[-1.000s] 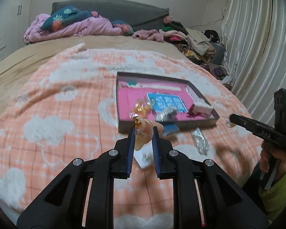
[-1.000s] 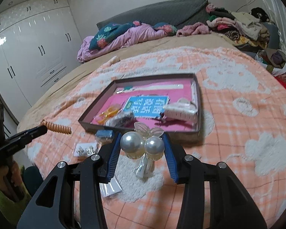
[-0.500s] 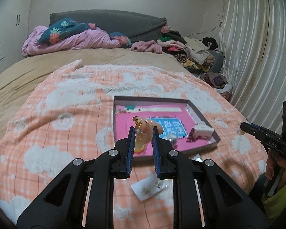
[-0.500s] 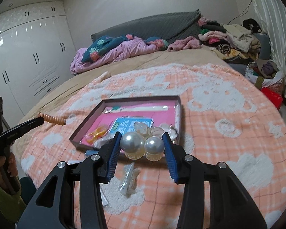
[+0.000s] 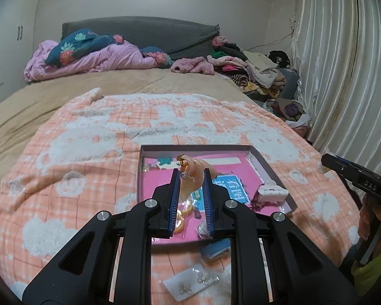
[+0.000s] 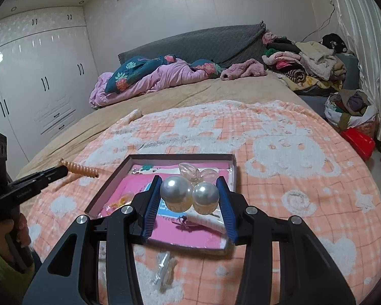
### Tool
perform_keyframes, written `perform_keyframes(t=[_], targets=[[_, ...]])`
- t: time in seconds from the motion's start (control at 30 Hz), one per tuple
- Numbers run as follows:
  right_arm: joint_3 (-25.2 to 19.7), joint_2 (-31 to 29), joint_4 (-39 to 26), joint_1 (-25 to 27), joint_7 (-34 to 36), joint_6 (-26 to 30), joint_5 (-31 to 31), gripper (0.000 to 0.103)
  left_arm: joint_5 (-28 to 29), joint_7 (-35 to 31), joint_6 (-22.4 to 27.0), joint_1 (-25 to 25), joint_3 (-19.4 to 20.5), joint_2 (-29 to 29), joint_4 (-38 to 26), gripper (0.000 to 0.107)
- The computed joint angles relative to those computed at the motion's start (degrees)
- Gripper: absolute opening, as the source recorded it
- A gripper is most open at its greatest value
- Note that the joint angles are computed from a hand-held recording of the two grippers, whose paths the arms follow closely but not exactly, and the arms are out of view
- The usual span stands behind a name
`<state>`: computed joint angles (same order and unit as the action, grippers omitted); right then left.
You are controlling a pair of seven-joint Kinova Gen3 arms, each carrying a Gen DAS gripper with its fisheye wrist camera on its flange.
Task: Organize jewelry
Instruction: 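Carry the hair tie into the box with the left tool while the right tool drops the pearls there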
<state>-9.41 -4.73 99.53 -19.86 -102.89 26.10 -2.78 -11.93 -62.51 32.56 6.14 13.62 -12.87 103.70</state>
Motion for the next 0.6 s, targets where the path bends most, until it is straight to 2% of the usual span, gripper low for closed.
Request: perform_keyframes(t=[0.13,0.27,0.6], targets=[[0.92,2.64,-2.10,-0.38,2.63,0.10,-3.54,0.042,-3.38,2.65,-0.02,-0.86,2.33,2.15,-1.09,0.010],[0.81,4.68,-3.19,-0.39,3.10,-0.65,-4.52,0.042,-5.23,4.36,0.00,0.45,1.82,4.63,-1.98,0.010],[0.69,8.80,-3.05,-2.66,-5.04,-0.69,5.10,0.042,-8.80,8.71,0.99,5.05,-1.74,10.73,-3.48,0.010]])
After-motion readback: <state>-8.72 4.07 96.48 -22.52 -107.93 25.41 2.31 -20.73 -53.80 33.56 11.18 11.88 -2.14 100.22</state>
